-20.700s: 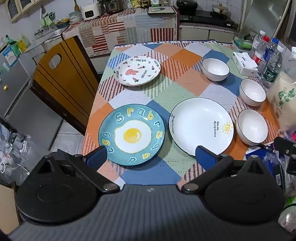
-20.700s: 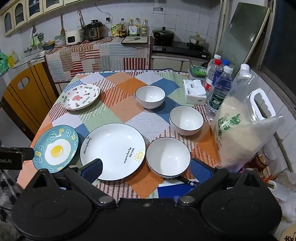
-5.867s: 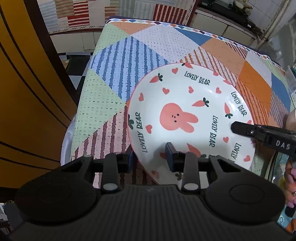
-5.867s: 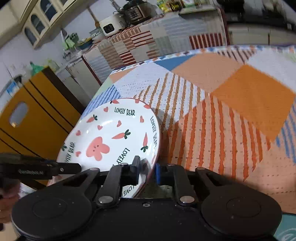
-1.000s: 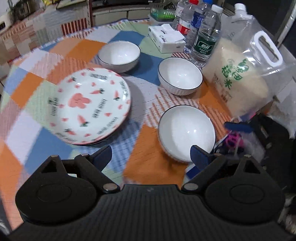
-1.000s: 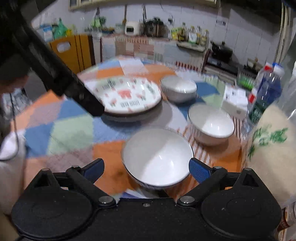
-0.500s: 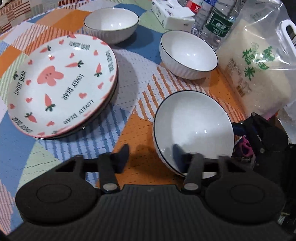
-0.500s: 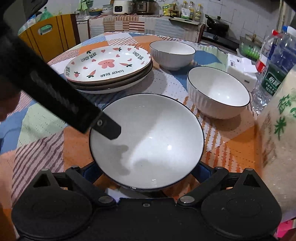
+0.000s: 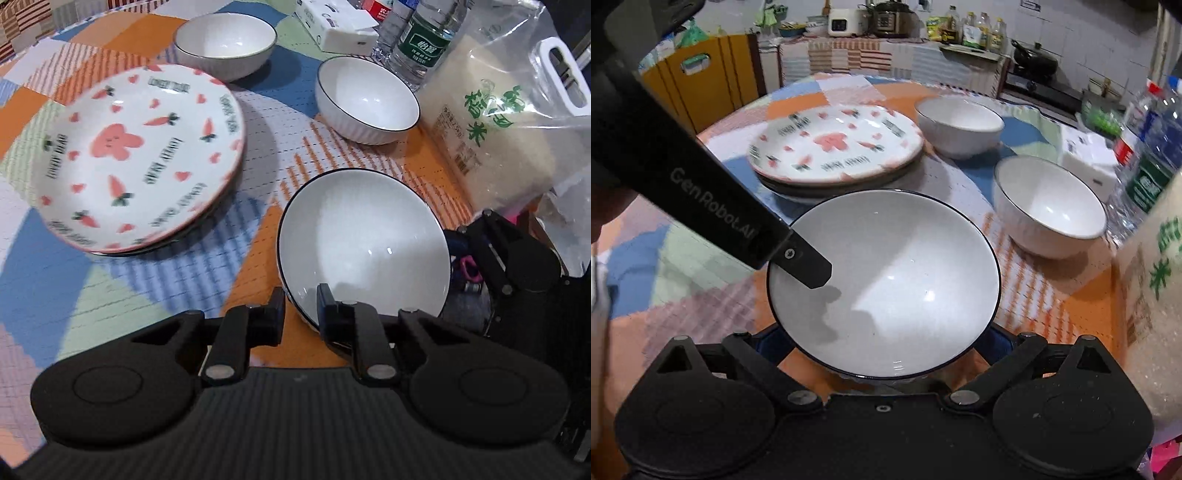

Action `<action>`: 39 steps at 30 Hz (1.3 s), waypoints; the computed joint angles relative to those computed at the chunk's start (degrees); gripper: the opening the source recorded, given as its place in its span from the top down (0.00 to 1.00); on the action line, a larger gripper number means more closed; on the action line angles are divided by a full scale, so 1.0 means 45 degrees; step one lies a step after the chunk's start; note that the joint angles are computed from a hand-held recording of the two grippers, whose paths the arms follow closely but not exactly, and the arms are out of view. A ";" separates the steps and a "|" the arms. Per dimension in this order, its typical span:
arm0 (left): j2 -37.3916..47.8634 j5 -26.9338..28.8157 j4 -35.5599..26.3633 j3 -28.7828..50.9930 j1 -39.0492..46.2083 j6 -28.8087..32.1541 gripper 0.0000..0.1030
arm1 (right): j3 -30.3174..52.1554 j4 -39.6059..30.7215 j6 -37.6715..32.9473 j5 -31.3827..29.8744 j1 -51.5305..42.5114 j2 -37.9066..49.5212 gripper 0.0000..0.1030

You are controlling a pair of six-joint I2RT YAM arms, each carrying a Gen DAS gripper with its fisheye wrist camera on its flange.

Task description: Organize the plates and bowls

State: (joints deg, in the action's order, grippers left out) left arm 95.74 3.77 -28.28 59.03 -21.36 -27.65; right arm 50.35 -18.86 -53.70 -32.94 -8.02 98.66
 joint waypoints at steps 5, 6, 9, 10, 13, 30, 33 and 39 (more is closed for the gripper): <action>-0.1787 -0.0197 -0.1370 -0.0591 0.0564 0.0655 0.84 | -0.0801 -0.0079 0.0251 -0.0604 0.0723 -0.1525 0.02; -0.2102 -0.0270 -0.1645 -0.0739 0.0653 0.0716 0.84 | -0.0886 -0.0164 0.0290 -0.0628 0.0905 -0.1712 0.02; -0.2798 -0.0434 -0.2084 -0.1262 0.0877 0.0837 0.84 | -0.1371 -0.0131 0.0513 -0.0518 0.1576 -0.2254 0.02; -0.2986 -0.0402 -0.2198 -0.1467 0.1007 0.0919 0.84 | -0.1558 -0.0008 0.0596 -0.0485 0.1749 -0.2347 0.02; -0.3254 -0.0275 -0.2171 -0.2035 0.1324 0.0968 0.84 | -0.1803 -0.0002 0.0705 -0.0319 0.2225 -0.2316 0.02; -0.2964 0.0403 -0.0786 -0.3854 0.2457 0.0862 0.81 | -0.3325 0.2503 0.0952 0.0507 0.3798 -0.1673 0.03; -0.3210 0.0309 -0.1143 -0.3688 0.2388 0.0911 0.79 | -0.2876 0.1517 0.0813 0.0606 0.3634 -0.1706 0.03; -0.3888 0.0080 -0.2383 -0.3056 0.2209 0.1106 0.71 | -0.2215 -0.0667 -0.0549 0.0342 0.2433 -0.2536 0.03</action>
